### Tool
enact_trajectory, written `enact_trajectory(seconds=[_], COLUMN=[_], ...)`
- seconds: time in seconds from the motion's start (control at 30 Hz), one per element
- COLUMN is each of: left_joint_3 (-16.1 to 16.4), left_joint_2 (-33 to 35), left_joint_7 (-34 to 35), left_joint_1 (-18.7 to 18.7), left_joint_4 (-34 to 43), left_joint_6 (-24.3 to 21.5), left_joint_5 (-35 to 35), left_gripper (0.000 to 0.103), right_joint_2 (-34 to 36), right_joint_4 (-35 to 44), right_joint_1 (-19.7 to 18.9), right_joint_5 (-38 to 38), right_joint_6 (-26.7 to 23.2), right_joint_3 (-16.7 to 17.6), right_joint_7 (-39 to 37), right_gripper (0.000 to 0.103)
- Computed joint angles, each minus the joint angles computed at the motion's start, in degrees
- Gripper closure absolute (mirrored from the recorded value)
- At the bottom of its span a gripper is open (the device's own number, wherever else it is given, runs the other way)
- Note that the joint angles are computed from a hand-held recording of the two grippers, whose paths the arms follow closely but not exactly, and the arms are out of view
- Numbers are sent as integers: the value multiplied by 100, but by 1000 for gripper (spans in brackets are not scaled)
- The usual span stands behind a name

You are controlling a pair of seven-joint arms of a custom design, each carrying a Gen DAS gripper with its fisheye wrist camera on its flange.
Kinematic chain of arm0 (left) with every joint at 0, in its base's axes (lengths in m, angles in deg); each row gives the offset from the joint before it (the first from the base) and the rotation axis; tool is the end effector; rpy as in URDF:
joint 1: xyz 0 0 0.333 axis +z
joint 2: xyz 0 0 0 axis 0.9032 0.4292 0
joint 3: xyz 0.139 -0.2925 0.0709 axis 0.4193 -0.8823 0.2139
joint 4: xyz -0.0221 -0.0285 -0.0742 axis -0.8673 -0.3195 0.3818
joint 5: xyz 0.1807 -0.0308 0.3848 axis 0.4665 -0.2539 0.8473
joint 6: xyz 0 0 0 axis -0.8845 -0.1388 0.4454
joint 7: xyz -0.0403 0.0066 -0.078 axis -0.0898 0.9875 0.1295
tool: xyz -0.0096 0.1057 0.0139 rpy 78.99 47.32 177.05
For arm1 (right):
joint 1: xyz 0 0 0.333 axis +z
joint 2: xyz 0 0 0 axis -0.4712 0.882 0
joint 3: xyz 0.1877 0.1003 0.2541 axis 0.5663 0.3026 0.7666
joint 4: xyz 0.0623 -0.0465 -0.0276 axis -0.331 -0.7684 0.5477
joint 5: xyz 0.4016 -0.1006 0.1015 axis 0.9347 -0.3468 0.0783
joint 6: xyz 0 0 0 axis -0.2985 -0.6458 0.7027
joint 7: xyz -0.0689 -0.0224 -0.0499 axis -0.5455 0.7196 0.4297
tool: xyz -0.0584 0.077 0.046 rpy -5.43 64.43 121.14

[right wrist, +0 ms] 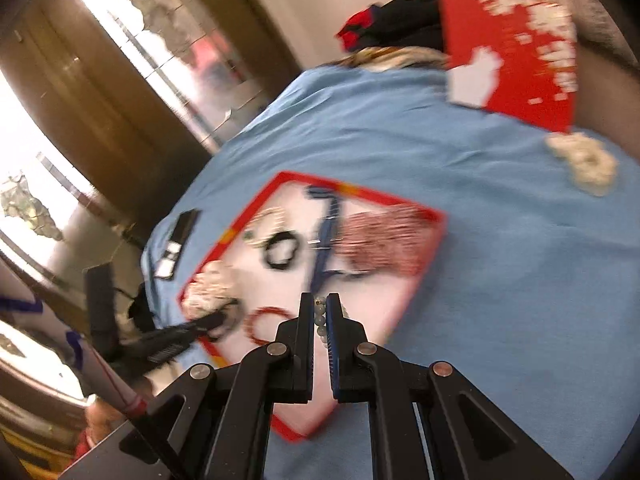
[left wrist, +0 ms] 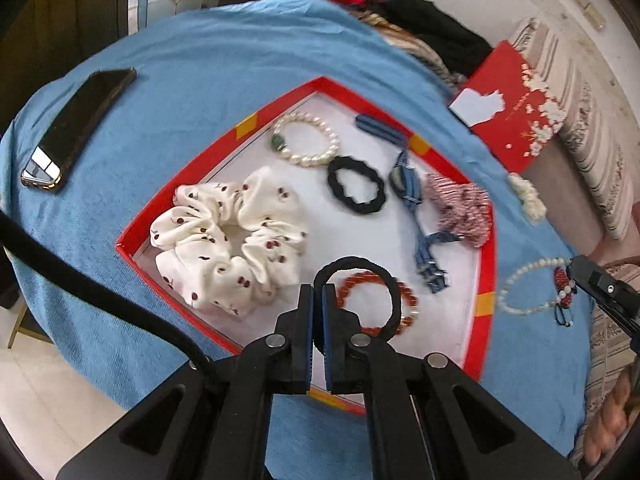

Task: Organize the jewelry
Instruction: 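Carry the hair tie and bead bracelet over the tray, then lower the hair tie and bracelet into the tray and open both grippers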

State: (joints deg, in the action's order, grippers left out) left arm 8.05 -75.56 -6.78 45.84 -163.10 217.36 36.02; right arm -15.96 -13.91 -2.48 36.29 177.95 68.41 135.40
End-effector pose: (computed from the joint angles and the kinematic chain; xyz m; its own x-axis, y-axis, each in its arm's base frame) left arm 0.5341 -0.3506 0.5235 0.4528 -0.8351 0.3125 -0.7132 -0.5495 -0.4352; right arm 0.6389 0.4276 0.5885 0.5642 -0.7224 -0.3997 -0.7727 -0.2914 -0.5640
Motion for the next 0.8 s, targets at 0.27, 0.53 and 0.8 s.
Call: enact_trajectory(seconds=[0.27,0.53,0.8], left_joint_3=[27,-61,-218], left_joint_2=[14,-179,-452], left_joint_7=[-260,-624,-1102], left_joint_1=[-2,-86,-161], left_joint_4=[-16,-18,-83], left_joint_6=[34,-81,-478], left_joint_5=[211,563,809], left_gripper=[99,73,68], right_joint_2=[456,152,376], right_joint_4=[182,-335,60], right_joint_1=[366,448,735], right_joint_5=[-418,-1261,-2103], right_joint_6=[-159,130,-93], right_joint_3=[-140,-306,-396], right_joint_7=[416,658,511], right_gripper=[96,66,70])
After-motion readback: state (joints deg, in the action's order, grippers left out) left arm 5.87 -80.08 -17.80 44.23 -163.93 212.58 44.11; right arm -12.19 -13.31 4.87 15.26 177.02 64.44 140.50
